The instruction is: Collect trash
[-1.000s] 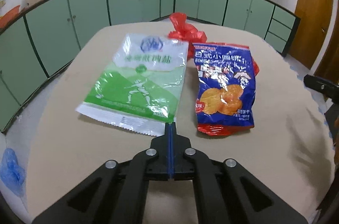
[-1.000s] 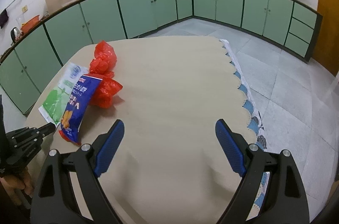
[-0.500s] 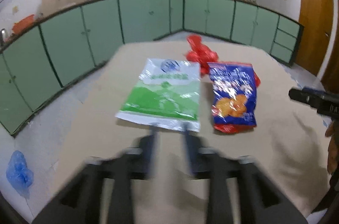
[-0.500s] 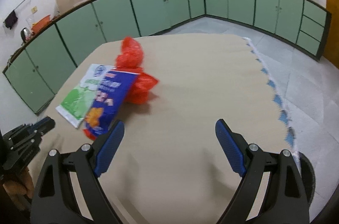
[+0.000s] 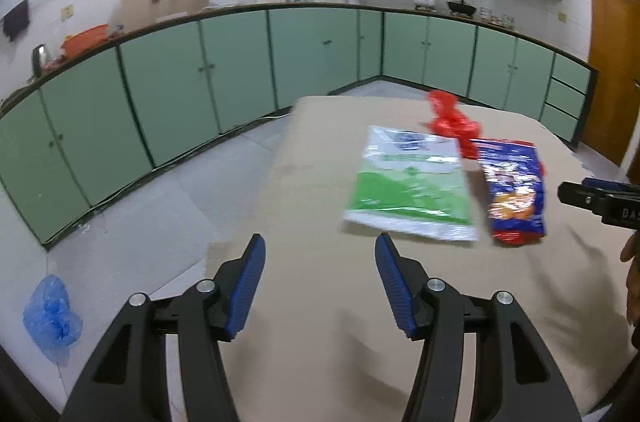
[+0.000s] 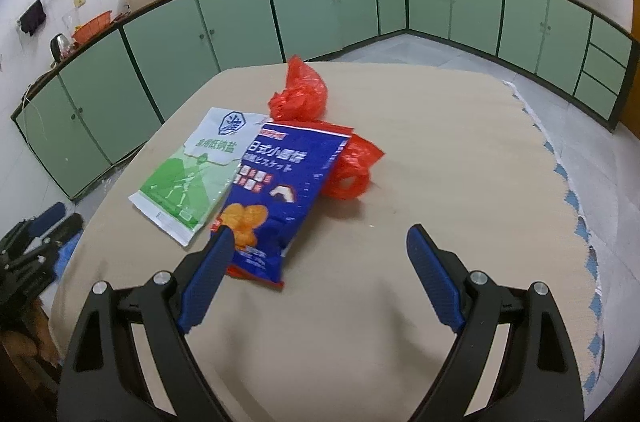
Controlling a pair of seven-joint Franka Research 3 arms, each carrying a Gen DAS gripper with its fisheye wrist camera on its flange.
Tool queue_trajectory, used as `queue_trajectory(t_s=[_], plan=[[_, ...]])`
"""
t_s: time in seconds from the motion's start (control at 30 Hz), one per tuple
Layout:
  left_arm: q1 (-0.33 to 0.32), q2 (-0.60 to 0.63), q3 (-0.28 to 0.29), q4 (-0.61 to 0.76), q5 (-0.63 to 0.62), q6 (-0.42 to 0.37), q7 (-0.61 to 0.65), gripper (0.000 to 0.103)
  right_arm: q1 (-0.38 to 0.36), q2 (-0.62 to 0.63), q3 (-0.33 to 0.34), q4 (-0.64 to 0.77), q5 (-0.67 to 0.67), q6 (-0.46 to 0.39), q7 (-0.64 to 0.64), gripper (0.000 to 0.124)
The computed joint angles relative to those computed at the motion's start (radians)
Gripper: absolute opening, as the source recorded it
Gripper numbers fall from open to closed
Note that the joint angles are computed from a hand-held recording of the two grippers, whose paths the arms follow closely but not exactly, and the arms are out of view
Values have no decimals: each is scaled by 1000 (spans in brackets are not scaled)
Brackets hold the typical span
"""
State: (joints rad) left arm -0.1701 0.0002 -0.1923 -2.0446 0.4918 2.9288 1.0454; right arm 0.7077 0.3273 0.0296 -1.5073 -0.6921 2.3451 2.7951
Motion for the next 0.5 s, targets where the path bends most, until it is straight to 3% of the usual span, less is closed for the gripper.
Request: queue_trajectory(t_s=[0.37, 0.4, 0.5], plan=[[38, -25, 23, -49, -112, 44, 112, 56, 22, 140, -30, 168, 69, -40, -42, 85], [38, -25, 23, -50, -119, 45, 118, 56, 17, 156, -28, 185, 92, -38, -66, 79], [40, -25, 22, -52, -135, 47, 134, 56, 2, 167, -23, 185, 171, -6, -116, 36]])
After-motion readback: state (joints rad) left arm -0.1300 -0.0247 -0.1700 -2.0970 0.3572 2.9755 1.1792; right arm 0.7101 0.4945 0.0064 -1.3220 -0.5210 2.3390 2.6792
